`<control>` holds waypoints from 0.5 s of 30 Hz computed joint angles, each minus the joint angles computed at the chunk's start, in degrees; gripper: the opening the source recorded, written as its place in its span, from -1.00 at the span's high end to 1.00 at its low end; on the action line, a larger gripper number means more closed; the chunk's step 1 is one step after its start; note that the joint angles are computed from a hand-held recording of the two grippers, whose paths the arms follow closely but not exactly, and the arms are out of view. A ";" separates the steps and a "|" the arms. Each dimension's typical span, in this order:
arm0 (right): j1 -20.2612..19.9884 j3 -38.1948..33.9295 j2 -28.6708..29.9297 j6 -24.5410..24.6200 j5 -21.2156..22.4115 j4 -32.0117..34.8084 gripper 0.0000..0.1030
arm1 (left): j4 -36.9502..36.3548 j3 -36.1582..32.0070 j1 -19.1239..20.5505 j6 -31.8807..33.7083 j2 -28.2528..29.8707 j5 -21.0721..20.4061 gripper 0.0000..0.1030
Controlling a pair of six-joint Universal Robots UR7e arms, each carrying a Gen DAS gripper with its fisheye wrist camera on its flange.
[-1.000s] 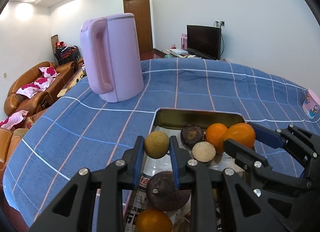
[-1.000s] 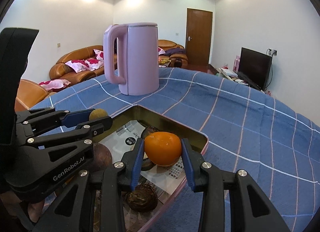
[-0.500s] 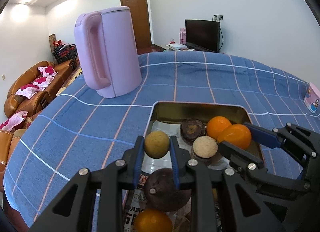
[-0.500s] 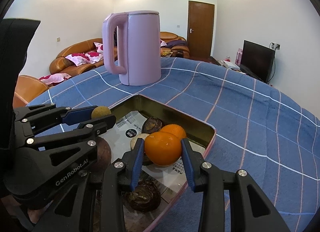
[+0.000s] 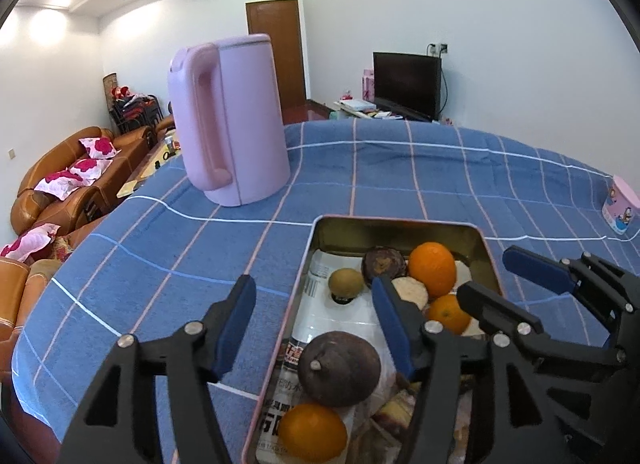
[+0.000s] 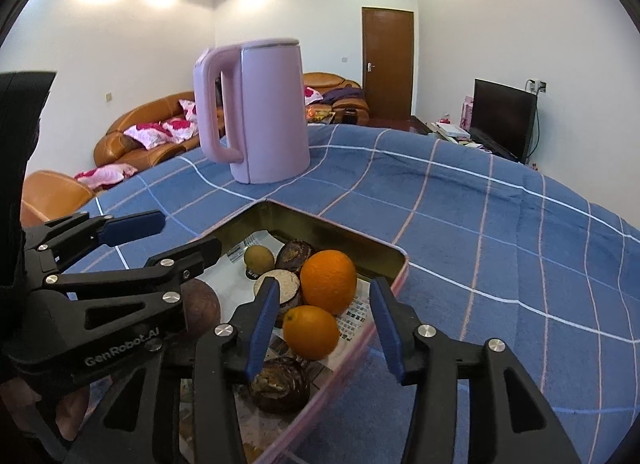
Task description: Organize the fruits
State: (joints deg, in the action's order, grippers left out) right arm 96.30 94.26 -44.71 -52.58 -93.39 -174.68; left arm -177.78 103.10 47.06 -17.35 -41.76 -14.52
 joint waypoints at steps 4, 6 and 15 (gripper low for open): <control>-0.24 2.19 -1.71 0.37 0.83 -1.68 -0.04 | -2.55 1.14 -1.12 0.82 0.05 0.90 -0.34; -0.32 3.18 -2.42 0.44 1.26 -2.74 -0.06 | -3.44 1.63 -1.51 0.69 0.04 1.18 -0.35; -0.67 6.13 -4.73 0.63 2.66 -6.56 -0.11 | -7.51 3.02 -2.78 1.56 0.30 2.46 -0.35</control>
State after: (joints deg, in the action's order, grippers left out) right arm 95.62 100.38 -49.44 -51.95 -90.73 -181.23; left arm -185.29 106.12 44.27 -15.78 -41.47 -12.07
